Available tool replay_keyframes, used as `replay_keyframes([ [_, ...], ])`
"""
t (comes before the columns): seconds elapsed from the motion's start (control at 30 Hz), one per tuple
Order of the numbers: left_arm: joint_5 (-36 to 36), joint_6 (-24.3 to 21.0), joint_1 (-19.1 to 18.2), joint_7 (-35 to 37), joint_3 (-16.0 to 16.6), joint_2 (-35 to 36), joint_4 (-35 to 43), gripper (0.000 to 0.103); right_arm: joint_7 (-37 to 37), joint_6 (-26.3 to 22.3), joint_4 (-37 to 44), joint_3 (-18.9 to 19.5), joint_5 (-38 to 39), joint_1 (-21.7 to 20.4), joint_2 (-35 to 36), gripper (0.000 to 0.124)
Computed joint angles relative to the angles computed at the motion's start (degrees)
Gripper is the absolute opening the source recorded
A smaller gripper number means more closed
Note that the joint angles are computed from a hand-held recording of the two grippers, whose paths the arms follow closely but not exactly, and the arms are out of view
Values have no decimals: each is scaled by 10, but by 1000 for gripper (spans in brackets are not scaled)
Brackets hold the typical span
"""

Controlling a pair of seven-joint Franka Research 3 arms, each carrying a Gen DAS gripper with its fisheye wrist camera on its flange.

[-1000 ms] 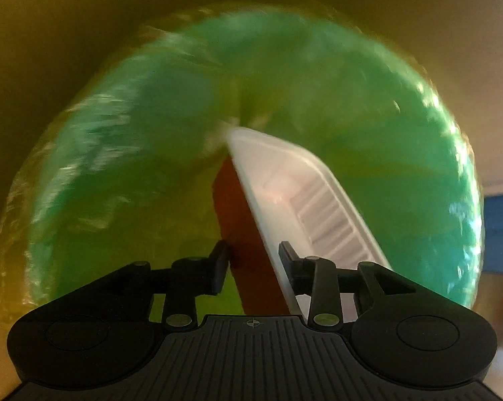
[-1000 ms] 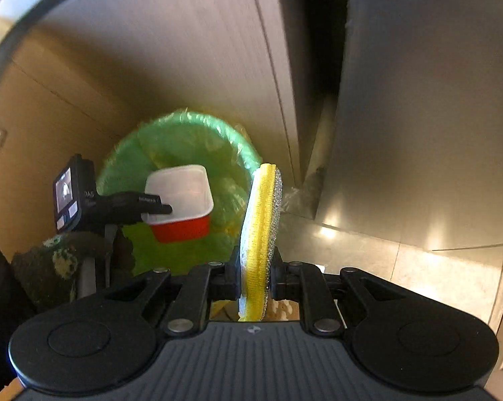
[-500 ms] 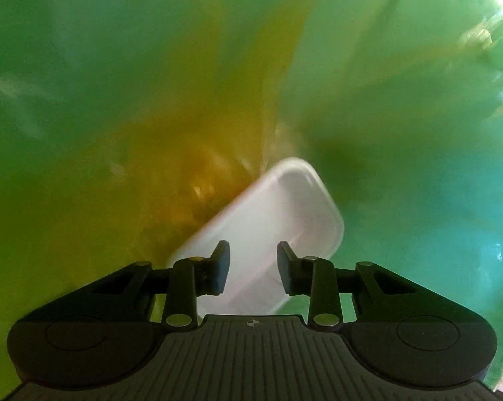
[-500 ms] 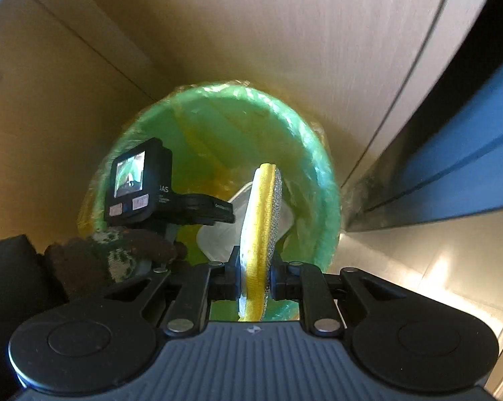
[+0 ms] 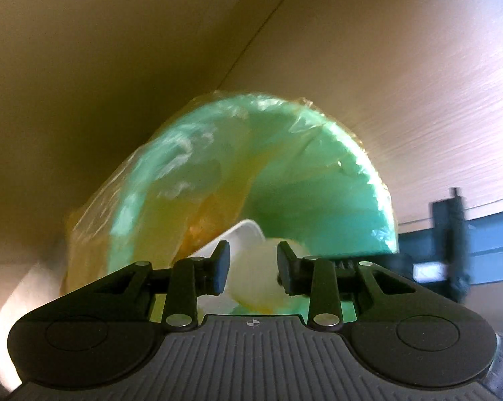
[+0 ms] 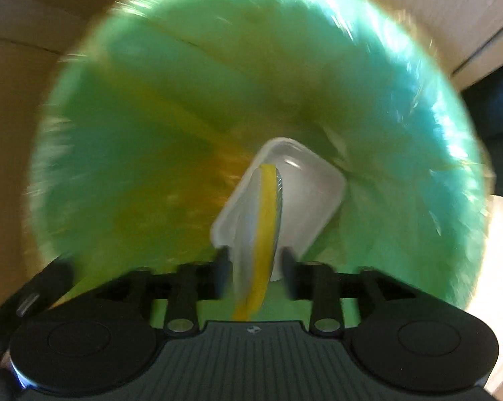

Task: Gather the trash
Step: 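Lower both tools into the green bin and open them to drop tray and scrubber, then raise both tools out of the bin back toward the countertop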

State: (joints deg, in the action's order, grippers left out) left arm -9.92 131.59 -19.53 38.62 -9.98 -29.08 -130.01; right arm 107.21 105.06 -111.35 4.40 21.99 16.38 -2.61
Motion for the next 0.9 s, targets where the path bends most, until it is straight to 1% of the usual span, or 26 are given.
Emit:
replay_keyframes([
  [0.03, 0, -2, 0, -4, -2, -2, -3, 35, 6, 2, -3, -2, 3, -2, -4, 44],
  [0.1, 3, 5, 0, -5, -4, 7, 0, 35, 1, 6, -8, -7, 16, -7, -21, 50],
  [0.13, 0, 5, -4, 2, -1, 0, -8, 35, 3, 3, -4, -7, 11, -8, -26, 53],
  [0.27, 9, -23, -4, 22, 2, 0, 29, 35, 6, -34, 33, -7, -15, -14, -52, 54],
  [0.37, 28, -24, 1, 50, 0, 15, 95, 35, -19, -45, 89, -3, -28, -10, -70, 57],
  [0.47, 56, -32, 13, 73, -4, 32, 182, 35, -54, -34, 172, 5, -39, -2, -71, 63],
  [0.5, 71, -37, 21, 81, -6, 38, 218, 35, -68, -22, 201, 7, -39, 1, -69, 65],
  [0.57, 114, -53, 41, 89, -16, 52, 287, 35, -93, 6, 261, 10, -34, 8, -57, 75],
  [0.6, 142, -66, 56, 89, -22, 58, 322, 35, -103, 28, 286, 13, -34, 11, -52, 77],
  [0.67, 209, -94, 90, 81, -35, 65, 384, 35, -110, 76, 331, 25, -53, 21, -36, 88],
  [0.7, 247, -109, 109, 77, -43, 66, 407, 35, -105, 88, 363, 33, -74, 27, -20, 90],
  [0.8, 340, -170, 159, 67, -54, 67, 457, 35, -118, 114, 445, 43, -114, 49, 29, 91],
  [0.83, 357, -192, 172, 62, -51, 66, 468, 35, -117, 115, 471, 46, -132, 59, 45, 92],
  [0.9, 386, -227, 198, 56, -40, 60, 478, 35, -112, 99, 532, 50, -162, 81, 83, 92],
])
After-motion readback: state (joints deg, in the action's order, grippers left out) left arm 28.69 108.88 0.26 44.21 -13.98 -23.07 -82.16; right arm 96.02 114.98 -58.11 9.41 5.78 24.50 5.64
